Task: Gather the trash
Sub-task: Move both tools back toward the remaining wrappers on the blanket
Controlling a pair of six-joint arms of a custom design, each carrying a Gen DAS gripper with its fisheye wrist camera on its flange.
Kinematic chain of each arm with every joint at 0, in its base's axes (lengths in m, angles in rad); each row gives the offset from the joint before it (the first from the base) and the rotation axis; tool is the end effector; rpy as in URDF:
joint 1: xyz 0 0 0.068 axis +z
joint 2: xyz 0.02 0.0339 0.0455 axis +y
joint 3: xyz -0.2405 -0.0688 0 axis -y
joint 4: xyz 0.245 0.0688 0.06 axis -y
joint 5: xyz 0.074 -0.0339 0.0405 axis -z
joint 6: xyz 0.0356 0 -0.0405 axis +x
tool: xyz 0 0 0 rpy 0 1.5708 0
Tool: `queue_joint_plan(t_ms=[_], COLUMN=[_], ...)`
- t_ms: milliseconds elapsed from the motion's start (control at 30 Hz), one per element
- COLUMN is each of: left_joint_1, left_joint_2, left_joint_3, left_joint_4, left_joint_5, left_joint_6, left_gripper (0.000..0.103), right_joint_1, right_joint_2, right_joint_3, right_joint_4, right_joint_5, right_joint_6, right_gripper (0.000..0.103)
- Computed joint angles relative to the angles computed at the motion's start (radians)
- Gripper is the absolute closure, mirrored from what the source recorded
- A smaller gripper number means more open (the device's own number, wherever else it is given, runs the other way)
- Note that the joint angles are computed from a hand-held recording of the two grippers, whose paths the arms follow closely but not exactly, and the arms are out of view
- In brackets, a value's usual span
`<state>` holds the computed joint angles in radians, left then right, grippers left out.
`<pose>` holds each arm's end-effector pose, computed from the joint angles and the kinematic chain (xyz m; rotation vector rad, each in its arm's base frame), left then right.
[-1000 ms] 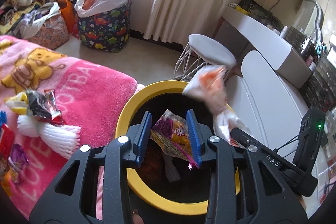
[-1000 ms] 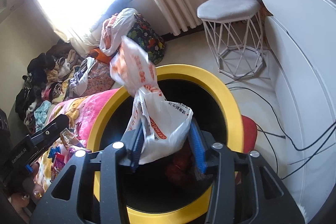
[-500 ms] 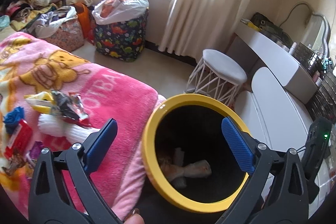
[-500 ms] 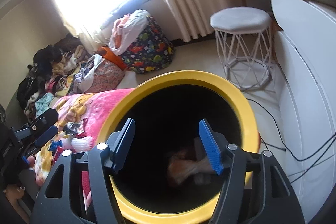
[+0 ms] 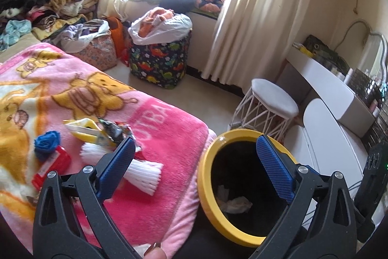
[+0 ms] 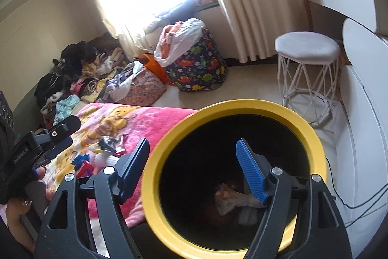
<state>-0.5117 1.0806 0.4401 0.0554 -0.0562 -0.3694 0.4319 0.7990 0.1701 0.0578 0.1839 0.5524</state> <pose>0.2019 -0.1111 0.1669 0.1227 2.1857 -0.4457 0.1638 0.0683 0.1313 0.2378 2.1420 0.3805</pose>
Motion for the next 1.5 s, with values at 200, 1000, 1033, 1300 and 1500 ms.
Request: queue_joint_plan(t_ms=[200,1000,1033,1300,1500], left_joint_1=[0.056,0.348,0.362,0.504,0.611], left_joint_2=[-0.067,-0.237,-0.241,-0.254,-0.252], left_joint_3=[-0.020,-0.099,-0.101,-0.117,-0.128], left_joint_4=[-0.023,-0.082,-0.084,-0.094,-0.100], left_joint_5=[0.009,0.130,0.139,0.218,0.274], left_joint_6=[0.014,0.080,0.083,0.124,0.155], left_gripper=[0.011,0.011,0.011,0.011,0.011], right_joint_1=[0.061,0.272,0.272,0.301,0.314], right_joint_2=[0.062,0.457,0.472,0.612,0.722], right_joint_3=[0.044,0.302,0.312,0.406,0.489], right_joint_4=[0.037,0.161,0.162,0.167,0.153], right_joint_5=[0.022,0.044,0.038,0.009,-0.011], right_joint_6=[-0.018,-0.154,-0.159,-0.191,-0.210], right_gripper=[0.031,0.028,0.028,0.028,0.027])
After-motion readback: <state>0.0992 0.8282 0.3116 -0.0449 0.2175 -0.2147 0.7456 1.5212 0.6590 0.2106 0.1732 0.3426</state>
